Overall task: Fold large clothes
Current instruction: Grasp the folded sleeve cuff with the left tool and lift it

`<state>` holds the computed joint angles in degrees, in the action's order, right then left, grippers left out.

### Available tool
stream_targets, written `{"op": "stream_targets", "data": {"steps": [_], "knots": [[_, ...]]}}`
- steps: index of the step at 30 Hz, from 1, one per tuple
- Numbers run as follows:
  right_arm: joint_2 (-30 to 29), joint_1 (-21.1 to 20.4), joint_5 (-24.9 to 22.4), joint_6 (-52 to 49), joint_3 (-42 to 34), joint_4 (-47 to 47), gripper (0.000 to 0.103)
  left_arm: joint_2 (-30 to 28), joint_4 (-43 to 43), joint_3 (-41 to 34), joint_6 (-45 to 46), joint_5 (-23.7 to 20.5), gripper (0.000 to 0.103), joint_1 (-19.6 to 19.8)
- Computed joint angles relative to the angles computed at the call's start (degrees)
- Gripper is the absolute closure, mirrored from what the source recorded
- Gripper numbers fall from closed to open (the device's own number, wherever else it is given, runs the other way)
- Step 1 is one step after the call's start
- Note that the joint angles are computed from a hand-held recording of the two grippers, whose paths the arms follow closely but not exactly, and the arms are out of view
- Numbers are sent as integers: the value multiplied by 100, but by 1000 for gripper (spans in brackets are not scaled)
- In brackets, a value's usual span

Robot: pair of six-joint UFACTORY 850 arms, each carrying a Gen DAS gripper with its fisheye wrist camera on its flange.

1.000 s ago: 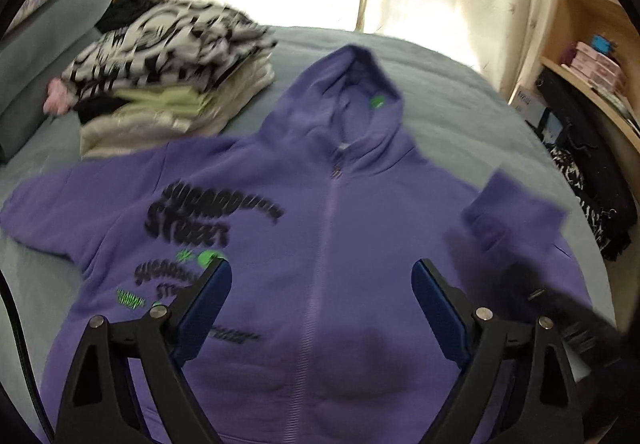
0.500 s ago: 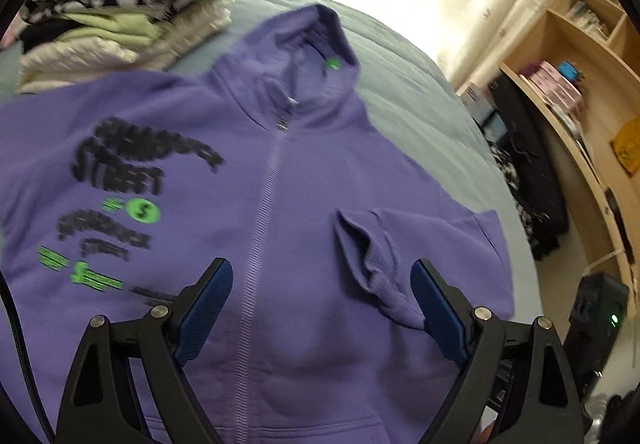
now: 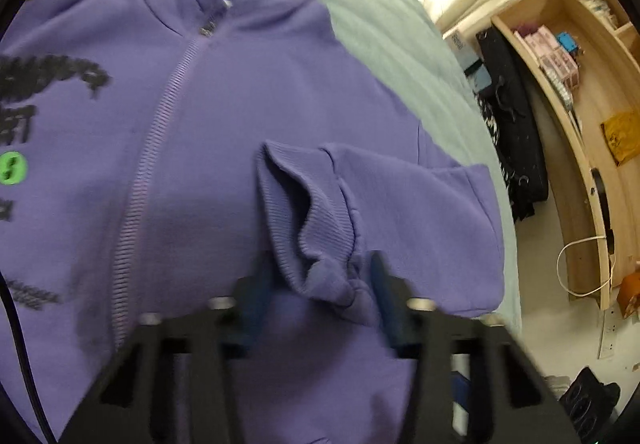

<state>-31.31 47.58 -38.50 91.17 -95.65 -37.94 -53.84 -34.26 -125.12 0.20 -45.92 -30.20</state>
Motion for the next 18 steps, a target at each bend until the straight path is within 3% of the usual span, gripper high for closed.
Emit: {"op": "stream_targets", "data": {"steps": [2, 3, 6, 9, 13, 18], "knots": [[46, -8, 85, 62, 109, 13, 44, -231, 369, -437, -160, -140, 91, -102], [67, -6, 116, 111, 151, -18, 44, -296, 677, -631, -236, -149, 93, -179], [103, 17, 113, 255, 214, -171, 44, -179, 1556, -772, -101, 194, 95, -425], [106, 54, 68, 340, 198, -322, 44, 303, 2389, -372, 50, 986, 95, -611], [93, 127, -47, 371, 126, -500, 44, 813, 3032, 83, -154, 1673, 95, -534], [79, 159, -134, 336, 43, -588, 44, 1082, 4109, 513, -1164, 1792, 95, -151]]}}
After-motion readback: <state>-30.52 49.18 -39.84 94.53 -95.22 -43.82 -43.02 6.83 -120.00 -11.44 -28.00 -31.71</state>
